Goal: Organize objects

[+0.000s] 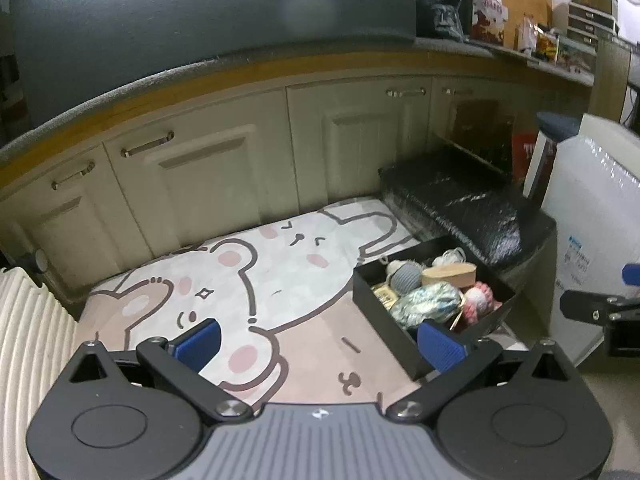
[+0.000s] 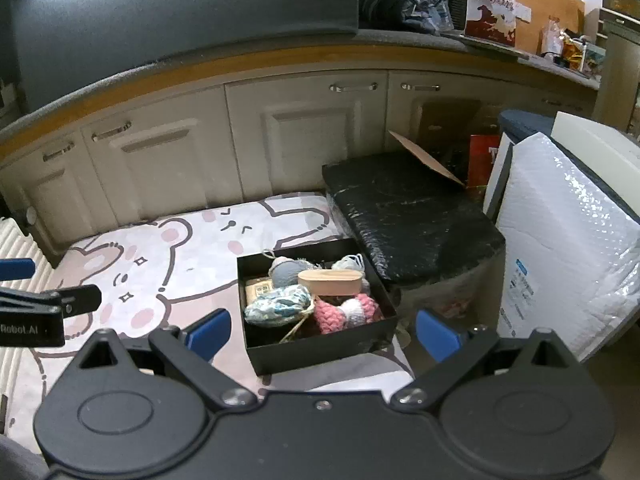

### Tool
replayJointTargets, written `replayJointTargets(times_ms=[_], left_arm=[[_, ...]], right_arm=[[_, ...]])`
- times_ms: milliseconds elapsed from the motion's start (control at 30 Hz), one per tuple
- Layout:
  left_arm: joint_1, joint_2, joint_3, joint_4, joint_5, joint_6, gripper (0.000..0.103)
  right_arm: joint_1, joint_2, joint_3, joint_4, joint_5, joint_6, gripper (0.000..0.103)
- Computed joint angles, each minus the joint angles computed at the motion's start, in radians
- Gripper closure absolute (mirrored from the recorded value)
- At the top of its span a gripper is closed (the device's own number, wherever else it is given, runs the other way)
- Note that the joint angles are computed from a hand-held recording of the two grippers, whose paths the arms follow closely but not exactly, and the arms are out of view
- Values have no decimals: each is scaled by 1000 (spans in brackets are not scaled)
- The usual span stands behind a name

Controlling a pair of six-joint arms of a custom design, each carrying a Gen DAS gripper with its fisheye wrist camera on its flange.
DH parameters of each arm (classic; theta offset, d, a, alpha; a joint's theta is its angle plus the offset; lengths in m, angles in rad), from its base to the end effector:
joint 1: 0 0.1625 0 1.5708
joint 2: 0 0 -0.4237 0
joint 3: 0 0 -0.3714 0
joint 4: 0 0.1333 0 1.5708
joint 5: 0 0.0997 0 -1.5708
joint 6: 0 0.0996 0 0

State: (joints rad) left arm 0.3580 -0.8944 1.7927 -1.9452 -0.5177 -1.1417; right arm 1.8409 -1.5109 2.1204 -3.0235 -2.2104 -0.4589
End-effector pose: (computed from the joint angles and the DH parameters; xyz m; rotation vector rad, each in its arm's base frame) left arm -0.4458 -0.4015 0.1098 0.4054 2.1064 -0.9199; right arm 0.1928 -0.4196 0.3941 0.4951 -2.2452 0.9444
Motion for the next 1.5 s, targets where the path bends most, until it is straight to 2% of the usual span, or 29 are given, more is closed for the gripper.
replayJointTargets(times_ms=[600,933,1500], left_arm=[[6,2,-15,84,-18,-73,0],[11,-6,-15,103,-30,-108,0],[10,-14,-8,88,-37,-100,0]], right_arm=[[14,37,29,-92,-38,-17,3],[17,42,31,-100,-49,-8,3],[21,43,33,-102,-56,-10,3]])
